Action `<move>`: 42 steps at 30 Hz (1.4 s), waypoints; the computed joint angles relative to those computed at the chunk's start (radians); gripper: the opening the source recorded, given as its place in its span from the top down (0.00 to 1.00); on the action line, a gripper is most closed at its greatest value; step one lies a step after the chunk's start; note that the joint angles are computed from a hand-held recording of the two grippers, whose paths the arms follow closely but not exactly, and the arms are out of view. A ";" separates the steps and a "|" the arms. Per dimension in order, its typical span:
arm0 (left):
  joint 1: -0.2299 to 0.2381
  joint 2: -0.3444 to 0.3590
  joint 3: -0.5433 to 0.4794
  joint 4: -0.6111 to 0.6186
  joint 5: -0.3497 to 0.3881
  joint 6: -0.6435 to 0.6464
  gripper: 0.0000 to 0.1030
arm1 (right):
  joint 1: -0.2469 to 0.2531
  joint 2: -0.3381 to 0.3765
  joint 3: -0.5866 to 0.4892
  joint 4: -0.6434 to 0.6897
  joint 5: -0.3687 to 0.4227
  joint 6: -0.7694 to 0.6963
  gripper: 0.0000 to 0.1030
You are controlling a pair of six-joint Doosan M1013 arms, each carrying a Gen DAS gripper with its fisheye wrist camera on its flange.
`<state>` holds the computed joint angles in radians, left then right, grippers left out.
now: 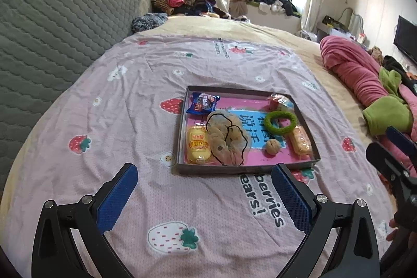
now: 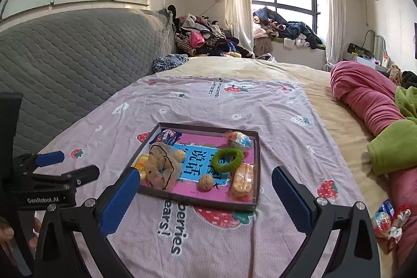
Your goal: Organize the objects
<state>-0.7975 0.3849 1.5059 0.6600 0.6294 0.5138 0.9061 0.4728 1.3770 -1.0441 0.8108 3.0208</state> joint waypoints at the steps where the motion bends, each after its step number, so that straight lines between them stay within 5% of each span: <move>1: -0.005 -0.006 0.004 0.010 0.007 -0.007 0.01 | 0.004 -0.004 0.005 -0.008 0.003 0.008 0.01; 16: -0.052 -0.064 0.067 0.119 0.038 -0.115 0.01 | 0.054 -0.044 0.052 -0.053 0.087 0.081 0.01; 42: -0.075 -0.069 0.132 0.056 0.055 -0.093 0.01 | 0.070 -0.040 0.102 0.090 0.116 0.047 0.01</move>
